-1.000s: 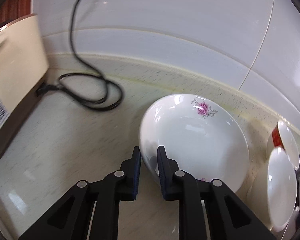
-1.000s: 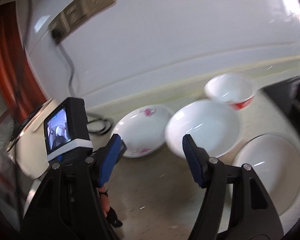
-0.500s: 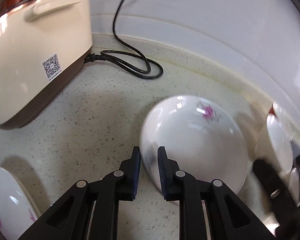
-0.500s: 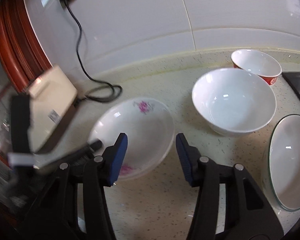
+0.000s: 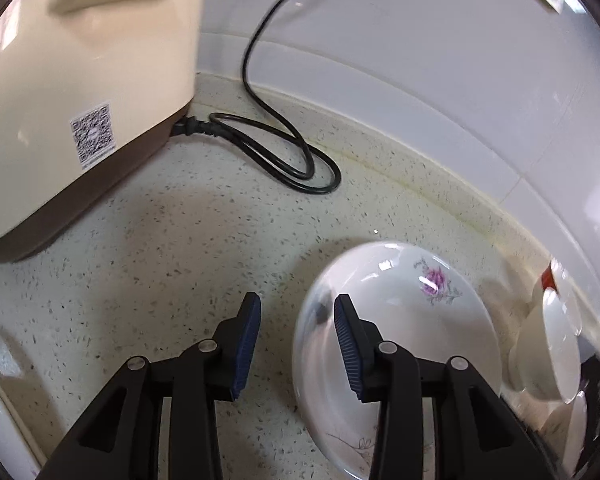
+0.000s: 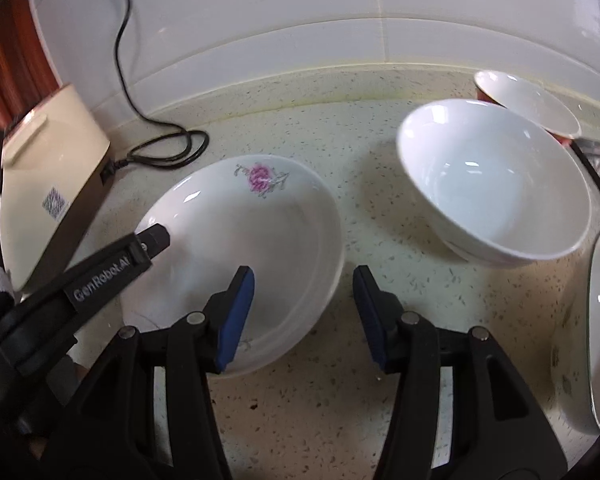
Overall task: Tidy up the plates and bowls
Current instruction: 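Move both grippers to the third pink-flower plate and close them on its rim, then carry the pink-flower plate with both grippers and lower it onto the plate stack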
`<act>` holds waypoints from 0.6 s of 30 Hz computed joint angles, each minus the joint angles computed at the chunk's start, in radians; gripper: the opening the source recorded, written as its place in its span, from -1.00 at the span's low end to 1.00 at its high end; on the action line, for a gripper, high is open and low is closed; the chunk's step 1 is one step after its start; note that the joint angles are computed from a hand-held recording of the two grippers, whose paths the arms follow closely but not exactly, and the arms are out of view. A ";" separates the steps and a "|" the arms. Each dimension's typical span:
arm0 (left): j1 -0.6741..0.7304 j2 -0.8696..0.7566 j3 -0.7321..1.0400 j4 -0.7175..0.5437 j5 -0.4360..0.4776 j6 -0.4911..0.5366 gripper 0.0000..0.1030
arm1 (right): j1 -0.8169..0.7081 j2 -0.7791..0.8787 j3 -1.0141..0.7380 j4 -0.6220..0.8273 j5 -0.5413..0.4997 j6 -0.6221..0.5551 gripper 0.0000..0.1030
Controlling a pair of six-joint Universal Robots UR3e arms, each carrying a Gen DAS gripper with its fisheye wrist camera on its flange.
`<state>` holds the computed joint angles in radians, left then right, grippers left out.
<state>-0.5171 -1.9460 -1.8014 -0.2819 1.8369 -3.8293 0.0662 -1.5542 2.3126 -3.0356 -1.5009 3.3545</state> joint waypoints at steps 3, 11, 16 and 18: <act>-0.009 0.002 0.035 -0.069 -0.015 0.032 -0.58 | -0.007 -0.017 0.010 0.017 0.006 -0.024 -0.51; -0.005 0.080 0.033 -0.223 -0.116 0.095 -0.58 | -0.140 -0.233 0.018 0.369 0.159 -0.145 -0.38; -0.004 0.062 0.032 -0.198 -0.088 0.058 -0.33 | -0.127 -0.183 0.079 0.172 0.156 -0.075 0.00; 0.003 0.053 0.013 -0.142 -0.079 0.055 -0.31 | -0.103 -0.147 0.108 0.064 0.132 -0.064 0.12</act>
<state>-0.5138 -1.8927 -1.7884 -0.4239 1.7578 -3.7738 -0.0369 -1.7011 2.4202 -2.9712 -1.3690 3.2902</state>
